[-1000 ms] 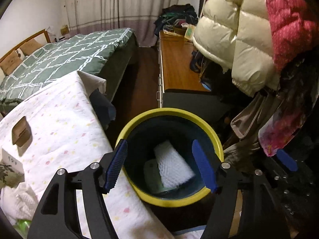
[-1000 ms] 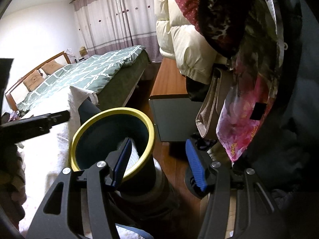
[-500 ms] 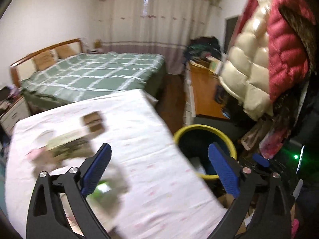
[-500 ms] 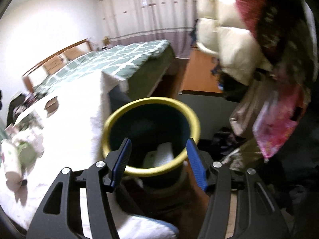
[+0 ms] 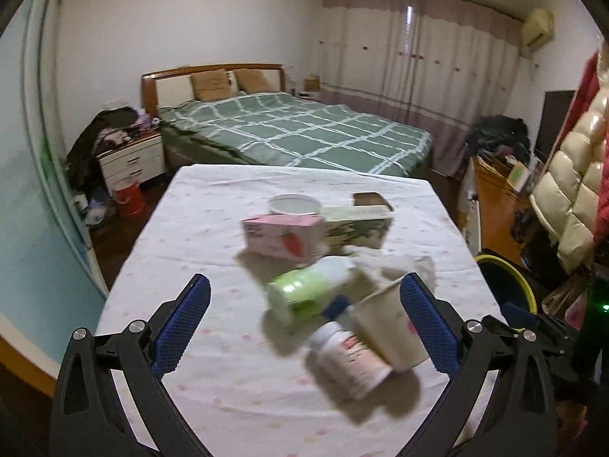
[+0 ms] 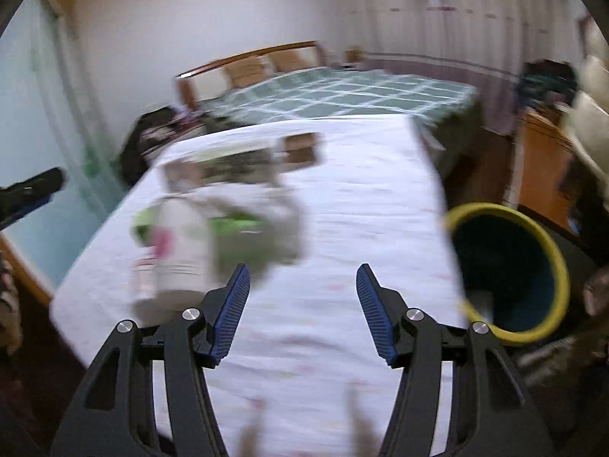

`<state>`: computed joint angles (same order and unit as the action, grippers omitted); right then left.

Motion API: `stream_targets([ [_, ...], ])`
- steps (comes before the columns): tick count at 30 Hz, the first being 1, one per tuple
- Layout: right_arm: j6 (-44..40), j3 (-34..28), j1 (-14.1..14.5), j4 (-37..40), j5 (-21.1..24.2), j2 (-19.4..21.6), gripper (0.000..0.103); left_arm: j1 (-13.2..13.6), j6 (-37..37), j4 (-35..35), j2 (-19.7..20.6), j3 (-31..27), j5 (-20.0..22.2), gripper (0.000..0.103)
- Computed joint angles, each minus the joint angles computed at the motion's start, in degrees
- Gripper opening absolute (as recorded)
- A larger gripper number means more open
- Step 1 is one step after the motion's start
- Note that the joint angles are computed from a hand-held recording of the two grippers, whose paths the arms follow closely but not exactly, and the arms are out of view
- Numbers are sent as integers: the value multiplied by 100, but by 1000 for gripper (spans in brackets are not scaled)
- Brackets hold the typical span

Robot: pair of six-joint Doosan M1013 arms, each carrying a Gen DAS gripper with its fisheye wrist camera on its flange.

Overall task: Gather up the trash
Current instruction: 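Grasp the paper cup with pink leaf using the right tool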

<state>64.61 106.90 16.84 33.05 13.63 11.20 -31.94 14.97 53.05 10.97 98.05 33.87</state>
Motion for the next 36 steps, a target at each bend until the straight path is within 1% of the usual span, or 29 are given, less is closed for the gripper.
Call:
stream_targets([
  [3,-963,-156,169,852,187,79,56,68,-239,193,-106,168,-41,98],
  [6,-1201,-329,305,1051,379,180,56,67,-404,316,-161,278,-62,98],
  [9,-765,-495,452,527,446,311,56,82,-492,323,-187,346,-100,98],
  [13,-335,-722,541,65,716,514,56,101,-555,291,-212,405,-145,98],
  [16,-77,-797,551,-190,799,614,56,104,-574,298,-194,403,-165,98],
  [21,-137,-831,494,-52,952,697,56,115,-513,231,-171,408,-228,98],
  [24,-172,-855,462,40,1023,732,53,109,-427,152,-134,381,-235,98],
  [26,-262,-828,456,142,968,714,52,107,-388,118,-114,373,-232,98],
  [32,-926,-682,364,889,863,547,51,107,-389,104,-94,361,-230,98],
  [36,-1186,-589,278,1225,766,427,51,107,-404,105,-68,360,-247,98],
])
